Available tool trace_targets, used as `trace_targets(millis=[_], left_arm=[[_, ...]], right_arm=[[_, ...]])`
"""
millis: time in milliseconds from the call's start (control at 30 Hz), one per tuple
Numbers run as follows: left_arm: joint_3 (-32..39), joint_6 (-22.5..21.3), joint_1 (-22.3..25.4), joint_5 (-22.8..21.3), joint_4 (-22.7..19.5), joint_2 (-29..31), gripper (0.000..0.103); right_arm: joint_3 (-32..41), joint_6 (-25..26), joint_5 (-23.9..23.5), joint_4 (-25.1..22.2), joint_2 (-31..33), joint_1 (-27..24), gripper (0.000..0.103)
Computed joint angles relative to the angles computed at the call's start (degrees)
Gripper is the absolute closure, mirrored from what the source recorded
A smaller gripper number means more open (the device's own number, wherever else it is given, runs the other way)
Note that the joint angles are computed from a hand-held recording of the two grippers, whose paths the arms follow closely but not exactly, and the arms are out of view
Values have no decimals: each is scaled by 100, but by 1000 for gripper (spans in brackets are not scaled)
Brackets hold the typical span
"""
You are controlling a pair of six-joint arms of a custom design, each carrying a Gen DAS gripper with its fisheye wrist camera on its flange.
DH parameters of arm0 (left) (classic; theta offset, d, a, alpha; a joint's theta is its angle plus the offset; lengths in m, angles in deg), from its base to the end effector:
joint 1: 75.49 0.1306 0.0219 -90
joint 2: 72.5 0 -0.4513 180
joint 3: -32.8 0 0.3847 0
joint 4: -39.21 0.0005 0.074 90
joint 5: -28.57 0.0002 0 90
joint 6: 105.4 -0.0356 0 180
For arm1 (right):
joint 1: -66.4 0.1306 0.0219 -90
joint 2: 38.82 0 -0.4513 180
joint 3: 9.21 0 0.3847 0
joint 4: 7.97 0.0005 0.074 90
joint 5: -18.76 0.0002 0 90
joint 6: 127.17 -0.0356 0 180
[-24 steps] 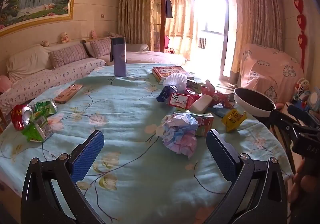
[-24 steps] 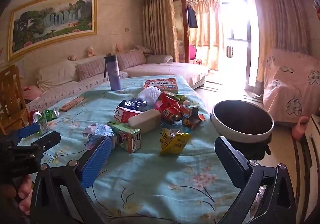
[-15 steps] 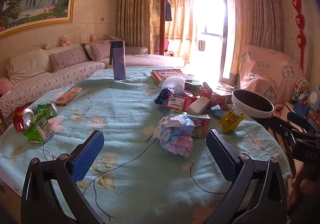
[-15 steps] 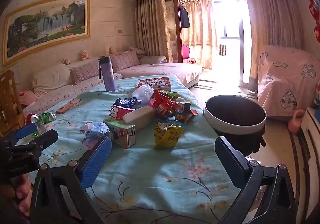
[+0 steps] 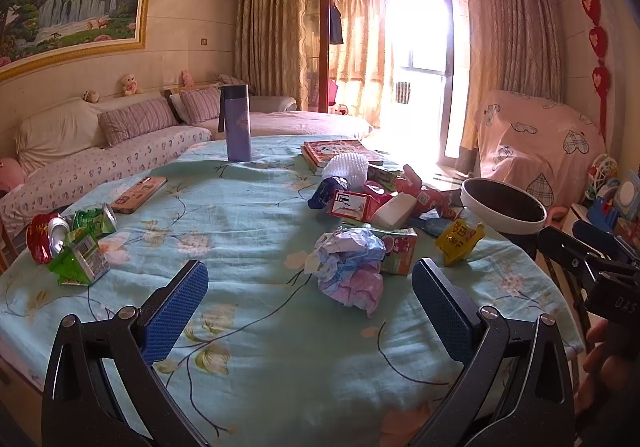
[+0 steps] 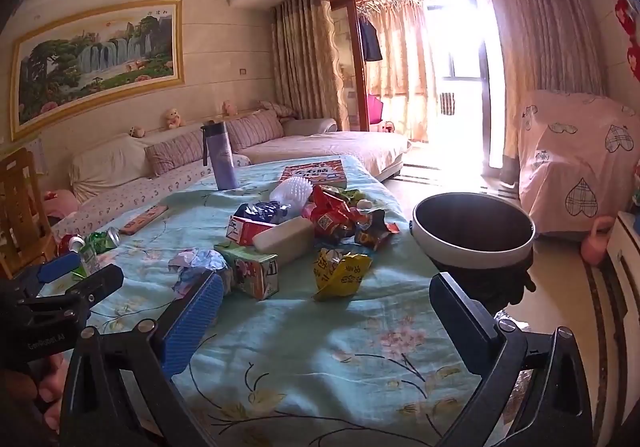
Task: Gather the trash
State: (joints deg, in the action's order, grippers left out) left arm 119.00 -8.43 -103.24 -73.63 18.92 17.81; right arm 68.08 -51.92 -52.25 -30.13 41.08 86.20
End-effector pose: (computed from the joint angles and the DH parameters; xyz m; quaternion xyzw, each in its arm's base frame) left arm 0.4520 -0.2299 0.5092 0.0941 0.8325 -0.0755 0.5408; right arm 0.4037 0.1325 0.5121 0.0522 0.8339 0.0252 0.5489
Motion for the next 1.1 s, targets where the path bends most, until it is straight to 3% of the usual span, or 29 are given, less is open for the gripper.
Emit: trace_targets(millis=[400, 1100], left_arm=[[-25, 4, 11, 25, 13, 1, 0], [-21, 6, -25, 25, 2, 24, 0]], right_arm=[[-56, 124, 236, 157, -41, 124, 0], [-83, 78, 167, 189, -70, 71, 0]])
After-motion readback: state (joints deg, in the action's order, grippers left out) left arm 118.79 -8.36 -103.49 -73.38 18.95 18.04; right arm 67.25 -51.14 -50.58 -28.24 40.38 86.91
